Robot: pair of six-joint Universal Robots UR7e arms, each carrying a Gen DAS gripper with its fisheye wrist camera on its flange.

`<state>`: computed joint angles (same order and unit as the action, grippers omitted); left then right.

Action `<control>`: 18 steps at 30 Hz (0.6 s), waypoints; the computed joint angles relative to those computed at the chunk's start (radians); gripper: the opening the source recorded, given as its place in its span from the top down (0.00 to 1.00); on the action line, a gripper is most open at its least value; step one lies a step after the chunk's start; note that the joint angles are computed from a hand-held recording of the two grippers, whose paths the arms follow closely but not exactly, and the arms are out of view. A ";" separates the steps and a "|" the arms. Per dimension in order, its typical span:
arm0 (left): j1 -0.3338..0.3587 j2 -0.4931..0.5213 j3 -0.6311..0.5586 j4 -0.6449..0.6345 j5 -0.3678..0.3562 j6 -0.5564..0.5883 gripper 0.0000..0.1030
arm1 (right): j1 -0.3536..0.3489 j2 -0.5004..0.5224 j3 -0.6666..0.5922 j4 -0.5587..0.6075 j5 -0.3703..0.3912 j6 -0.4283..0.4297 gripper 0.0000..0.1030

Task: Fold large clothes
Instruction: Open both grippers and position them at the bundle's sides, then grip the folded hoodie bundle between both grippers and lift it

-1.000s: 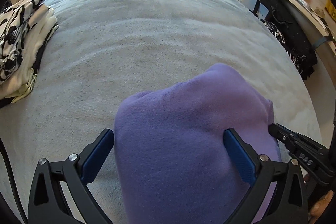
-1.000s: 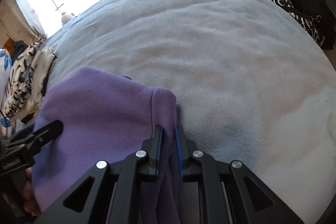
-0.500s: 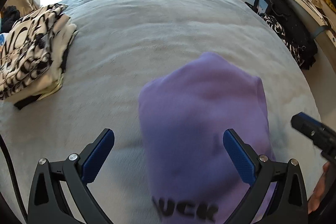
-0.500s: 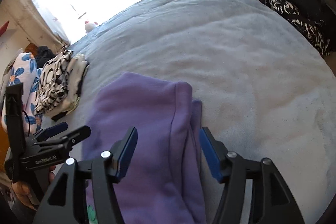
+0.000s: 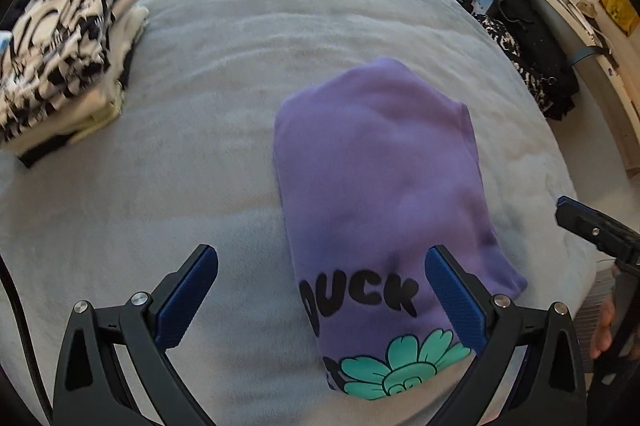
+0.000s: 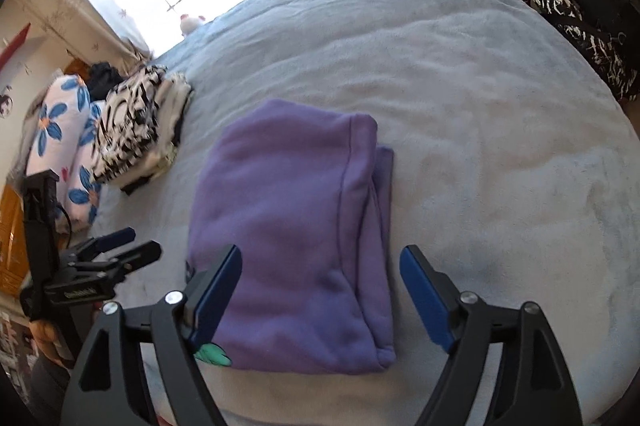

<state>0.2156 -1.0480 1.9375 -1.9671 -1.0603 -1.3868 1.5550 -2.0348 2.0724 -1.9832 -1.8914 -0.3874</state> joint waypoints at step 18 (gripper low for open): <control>0.062 -0.006 0.245 -0.502 -0.120 0.047 0.01 | -0.274 0.062 0.012 0.140 0.192 -0.124 0.05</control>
<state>0.2779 -1.0545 2.1821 -2.4688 -1.1808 -1.3400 1.2811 -1.9726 2.0841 -1.8435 -1.6990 -0.5115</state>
